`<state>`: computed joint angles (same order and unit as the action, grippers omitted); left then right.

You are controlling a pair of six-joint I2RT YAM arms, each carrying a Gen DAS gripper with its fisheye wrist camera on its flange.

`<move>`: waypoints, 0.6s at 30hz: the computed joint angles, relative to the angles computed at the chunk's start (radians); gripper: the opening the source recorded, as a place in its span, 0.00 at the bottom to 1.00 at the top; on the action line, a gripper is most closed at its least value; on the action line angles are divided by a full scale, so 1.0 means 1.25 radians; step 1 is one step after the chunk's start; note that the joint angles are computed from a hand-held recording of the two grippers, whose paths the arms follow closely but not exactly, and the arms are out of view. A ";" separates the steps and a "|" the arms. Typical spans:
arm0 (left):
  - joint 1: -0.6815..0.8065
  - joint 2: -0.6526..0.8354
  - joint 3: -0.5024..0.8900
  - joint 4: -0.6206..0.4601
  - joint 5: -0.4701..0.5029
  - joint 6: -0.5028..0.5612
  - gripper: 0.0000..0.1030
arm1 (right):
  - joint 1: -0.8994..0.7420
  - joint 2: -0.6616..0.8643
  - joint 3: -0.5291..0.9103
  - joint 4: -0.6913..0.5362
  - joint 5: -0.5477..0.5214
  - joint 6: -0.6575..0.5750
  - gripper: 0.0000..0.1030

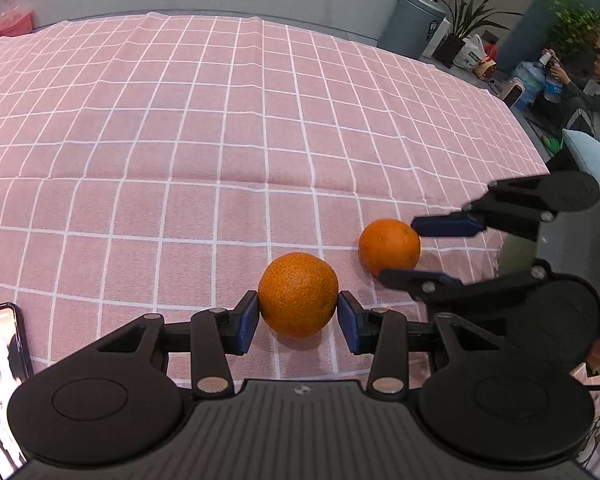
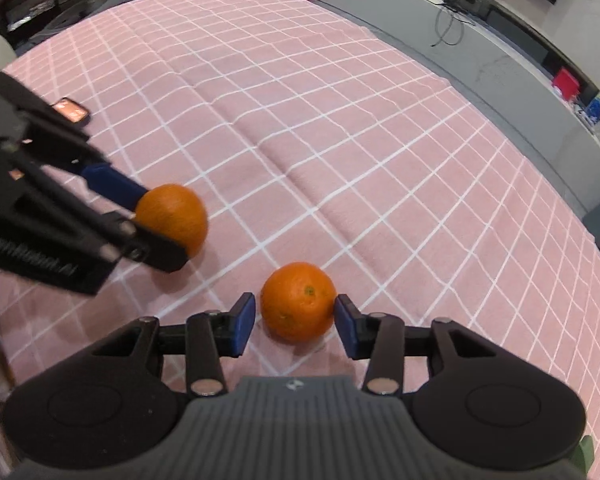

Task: Organize fruits
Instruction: 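Grasp a mandarin with the left tool while the right tool grasps another mandarin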

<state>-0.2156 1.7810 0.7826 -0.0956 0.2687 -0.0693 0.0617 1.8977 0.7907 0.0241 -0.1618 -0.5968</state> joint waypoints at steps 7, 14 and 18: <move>-0.014 -0.006 -0.007 -0.004 -0.014 0.008 0.46 | 0.004 0.033 0.029 0.003 0.016 0.029 0.41; -0.034 -0.025 -0.014 -0.021 -0.035 0.001 0.46 | 0.037 0.022 0.001 0.035 0.064 0.022 0.39; -0.054 -0.061 -0.033 -0.028 -0.053 -0.006 0.46 | 0.030 -0.020 -0.021 0.009 0.050 0.012 0.39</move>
